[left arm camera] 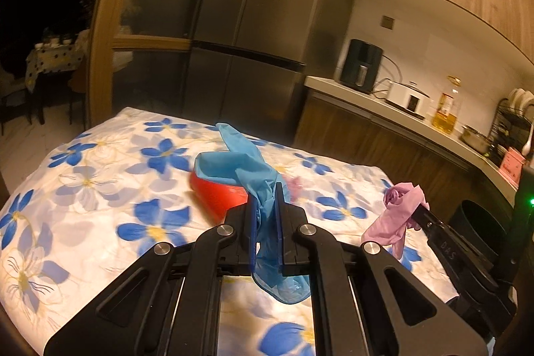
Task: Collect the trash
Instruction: 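Carry the blue and purple gloves over the black bin with both grippers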
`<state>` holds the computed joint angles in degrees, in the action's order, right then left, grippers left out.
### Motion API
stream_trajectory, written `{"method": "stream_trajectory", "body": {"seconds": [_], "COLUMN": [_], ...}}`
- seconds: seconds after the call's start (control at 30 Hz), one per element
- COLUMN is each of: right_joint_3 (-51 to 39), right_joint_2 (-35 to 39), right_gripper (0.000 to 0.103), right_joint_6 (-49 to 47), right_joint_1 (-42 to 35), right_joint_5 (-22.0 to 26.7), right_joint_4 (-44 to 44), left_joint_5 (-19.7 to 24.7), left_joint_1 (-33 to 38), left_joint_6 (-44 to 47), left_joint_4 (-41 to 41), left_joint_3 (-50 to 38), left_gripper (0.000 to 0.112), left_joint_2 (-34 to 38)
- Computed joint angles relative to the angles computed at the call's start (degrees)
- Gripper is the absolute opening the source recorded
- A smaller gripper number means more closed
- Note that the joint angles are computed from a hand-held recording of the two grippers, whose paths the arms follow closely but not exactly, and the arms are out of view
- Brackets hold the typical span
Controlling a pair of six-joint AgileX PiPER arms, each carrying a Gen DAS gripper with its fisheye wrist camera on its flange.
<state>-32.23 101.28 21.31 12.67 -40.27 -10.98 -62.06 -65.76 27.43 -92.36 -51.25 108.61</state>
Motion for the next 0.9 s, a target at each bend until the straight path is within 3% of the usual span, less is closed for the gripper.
{"method": "stream_trajectory", "body": {"seconds": [0.23, 0.57, 0.9], "right_joint_3": [6.2, 9.7, 6.8], "right_joint_2": [-5.5, -11.0, -10.8], "right_gripper": [0.004, 0.004, 0.004], "right_joint_6": [2.5, 7.9, 12.3], "right_joint_1": [-8.5, -22.9, -37.0], "right_joint_5": [-3.6, -5.4, -5.9], "right_joint_4": [-5.7, -15.8, -24.0], "left_joint_5": [1.0, 6.8, 13.4], "left_joint_1": [-1.8, -1.2, -0.5], "left_joint_6": [4.2, 14.8, 30.2], "left_joint_4": [1.3, 2.1, -0.8], "left_joint_3": [-6.6, -20.7, -42.1], "left_gripper": [0.007, 0.007, 0.006], "left_joint_2": [3.5, 10.3, 20.2]}}
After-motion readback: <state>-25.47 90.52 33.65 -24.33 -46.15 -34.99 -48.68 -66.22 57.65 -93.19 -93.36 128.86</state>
